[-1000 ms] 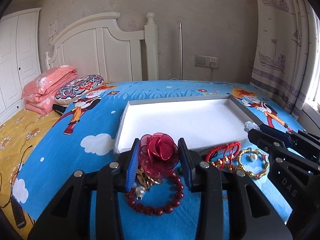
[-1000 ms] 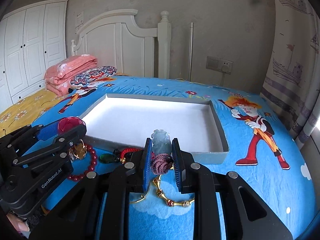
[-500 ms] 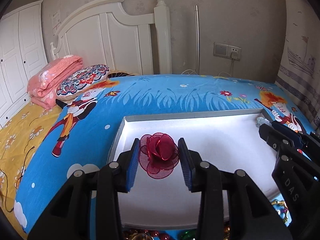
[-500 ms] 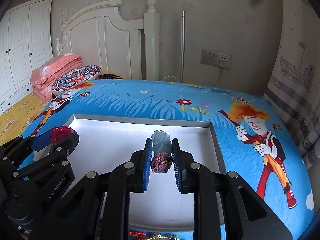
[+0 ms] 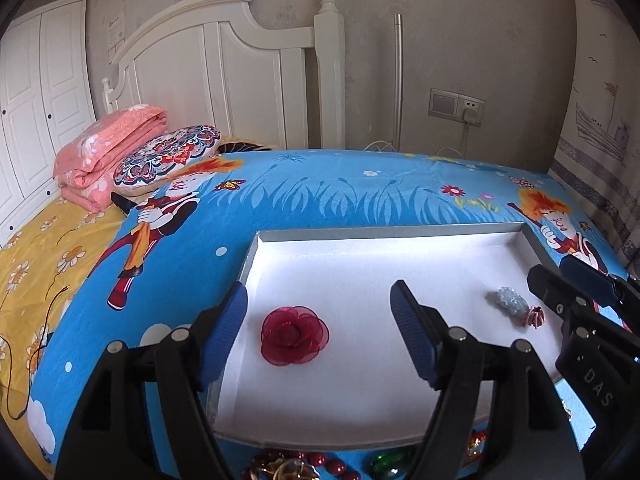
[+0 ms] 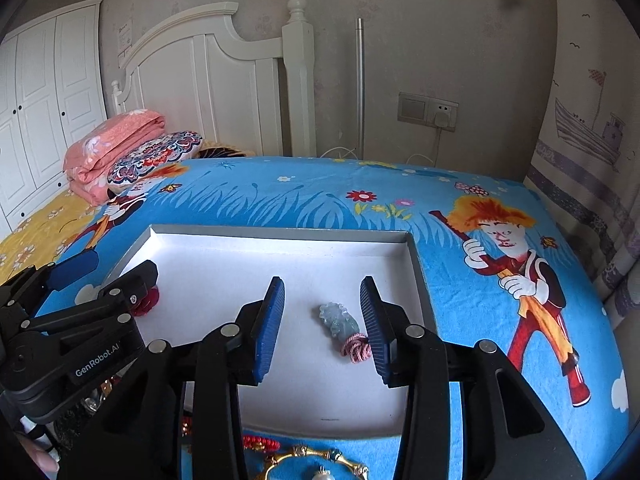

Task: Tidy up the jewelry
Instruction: 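Lower rose and pendant into the tray and open both grippers, then grasp the gold bead bracelet with the right gripper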

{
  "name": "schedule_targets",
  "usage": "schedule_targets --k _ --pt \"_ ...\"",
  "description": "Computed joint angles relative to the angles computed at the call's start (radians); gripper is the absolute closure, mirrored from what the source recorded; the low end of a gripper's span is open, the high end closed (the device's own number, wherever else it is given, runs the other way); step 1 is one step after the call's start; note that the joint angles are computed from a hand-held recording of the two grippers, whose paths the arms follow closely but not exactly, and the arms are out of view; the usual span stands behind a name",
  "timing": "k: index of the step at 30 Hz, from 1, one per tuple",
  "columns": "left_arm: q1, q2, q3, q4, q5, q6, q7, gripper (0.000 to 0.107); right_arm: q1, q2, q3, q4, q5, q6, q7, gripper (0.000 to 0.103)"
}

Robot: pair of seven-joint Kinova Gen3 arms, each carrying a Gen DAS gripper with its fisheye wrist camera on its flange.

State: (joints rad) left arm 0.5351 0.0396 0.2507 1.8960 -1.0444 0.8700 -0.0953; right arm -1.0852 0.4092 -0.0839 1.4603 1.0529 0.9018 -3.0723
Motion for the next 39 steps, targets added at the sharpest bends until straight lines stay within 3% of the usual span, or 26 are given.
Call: schedule_targets --k 8,15,25,39 --pt "0.104 -0.085 0.138 0.151 -0.154 0.183 0.226 0.018 -0.056 -0.099 -0.071 0.182 0.095 0.054 -0.177 0.064" --pt "0.191 -0.099 0.227 0.228 -0.186 0.316 0.344 0.011 -0.07 -0.116 -0.151 0.272 0.123 0.105 -0.235 0.064" --pt "0.242 -0.09 0.23 0.288 -0.16 0.28 0.398 0.011 -0.066 -0.111 -0.176 0.314 0.117 0.081 -0.249 0.064" --pt "0.298 -0.051 0.204 0.292 -0.182 0.273 0.408 0.011 -0.071 -0.073 -0.153 0.283 0.09 0.027 -0.106 0.066"
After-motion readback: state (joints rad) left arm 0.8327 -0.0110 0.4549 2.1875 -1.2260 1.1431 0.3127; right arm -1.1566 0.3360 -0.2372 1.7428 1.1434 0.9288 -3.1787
